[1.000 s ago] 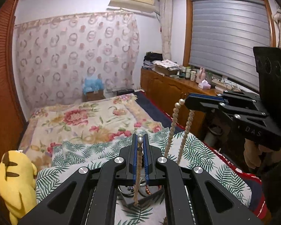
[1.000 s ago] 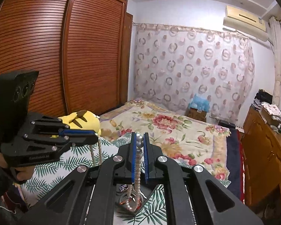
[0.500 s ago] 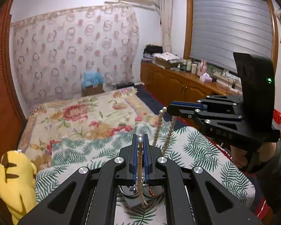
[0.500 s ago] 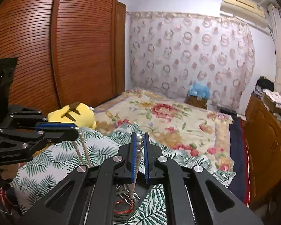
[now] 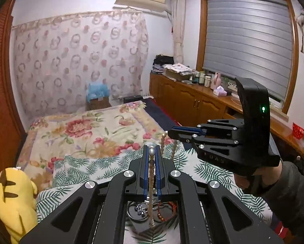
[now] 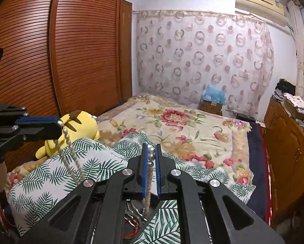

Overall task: Organize jewelry
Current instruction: 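Lower the pearls into the black box and open both grippers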

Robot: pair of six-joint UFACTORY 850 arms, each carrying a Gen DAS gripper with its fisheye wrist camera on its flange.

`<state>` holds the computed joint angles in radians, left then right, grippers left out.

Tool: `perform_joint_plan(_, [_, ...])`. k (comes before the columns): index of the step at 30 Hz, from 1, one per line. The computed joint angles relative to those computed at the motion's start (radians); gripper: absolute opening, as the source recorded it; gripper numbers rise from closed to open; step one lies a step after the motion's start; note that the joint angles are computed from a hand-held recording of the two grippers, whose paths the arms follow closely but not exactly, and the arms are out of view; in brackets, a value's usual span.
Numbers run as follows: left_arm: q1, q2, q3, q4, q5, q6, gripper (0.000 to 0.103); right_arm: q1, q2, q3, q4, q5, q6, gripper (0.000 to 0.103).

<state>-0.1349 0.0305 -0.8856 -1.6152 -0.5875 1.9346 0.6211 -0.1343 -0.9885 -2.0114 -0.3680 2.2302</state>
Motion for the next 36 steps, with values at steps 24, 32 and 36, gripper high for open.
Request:
perform_joint_plan(24, [-0.012, -0.134, 0.057, 0.046, 0.053, -0.038, 0.006, -0.008, -0.112, -0.022, -0.003, 0.081, 0.055, 0.009])
perform_joint_plan(32, [0.003, -0.111, 0.098, -0.007, 0.058, 0.011, 0.024, 0.012, -0.084, 0.014, -0.017, 0.061, 0.084, 0.010])
perform_joint_plan(36, [0.023, -0.083, 0.142, -0.027, 0.050, 0.042, 0.026, 0.044, -0.055, 0.060, -0.031, 0.038, 0.129, 0.010])
